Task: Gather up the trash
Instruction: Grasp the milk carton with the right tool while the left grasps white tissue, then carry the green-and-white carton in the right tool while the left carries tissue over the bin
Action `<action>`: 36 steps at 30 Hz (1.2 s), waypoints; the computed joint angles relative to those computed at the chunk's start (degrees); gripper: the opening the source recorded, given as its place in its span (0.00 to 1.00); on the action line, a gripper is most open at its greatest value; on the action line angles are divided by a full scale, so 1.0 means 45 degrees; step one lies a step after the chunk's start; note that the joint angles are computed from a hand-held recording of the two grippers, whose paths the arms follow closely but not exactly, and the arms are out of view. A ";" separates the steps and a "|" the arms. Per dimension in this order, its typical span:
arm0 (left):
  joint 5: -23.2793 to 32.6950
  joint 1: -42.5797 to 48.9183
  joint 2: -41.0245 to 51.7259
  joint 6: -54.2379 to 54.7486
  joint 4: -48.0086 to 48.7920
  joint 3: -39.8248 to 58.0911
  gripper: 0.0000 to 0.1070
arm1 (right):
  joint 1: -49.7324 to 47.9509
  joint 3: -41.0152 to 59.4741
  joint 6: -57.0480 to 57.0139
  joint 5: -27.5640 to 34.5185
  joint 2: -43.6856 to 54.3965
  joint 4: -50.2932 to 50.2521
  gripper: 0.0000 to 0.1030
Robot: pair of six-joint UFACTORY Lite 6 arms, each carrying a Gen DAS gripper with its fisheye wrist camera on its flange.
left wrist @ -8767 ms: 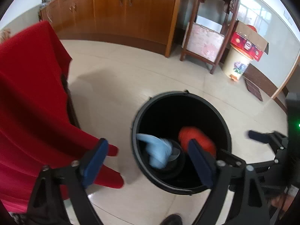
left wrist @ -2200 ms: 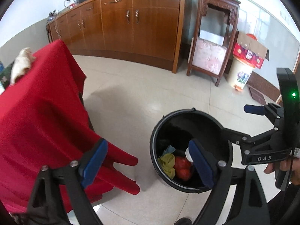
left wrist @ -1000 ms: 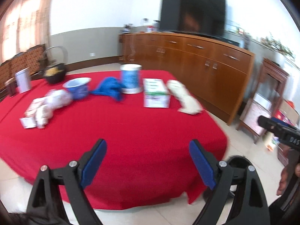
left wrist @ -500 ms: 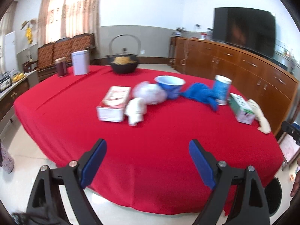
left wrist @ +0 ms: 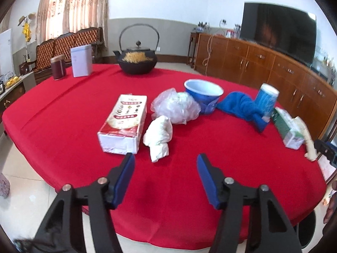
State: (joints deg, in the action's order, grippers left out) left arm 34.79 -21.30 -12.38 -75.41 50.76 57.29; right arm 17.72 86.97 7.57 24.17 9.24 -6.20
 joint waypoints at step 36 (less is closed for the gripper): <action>-0.0056 -0.0729 -0.0041 0.1043 -0.1286 0.0598 0.23 | 0.0016 0.1569 -0.0578 0.1144 0.1517 0.0459 0.56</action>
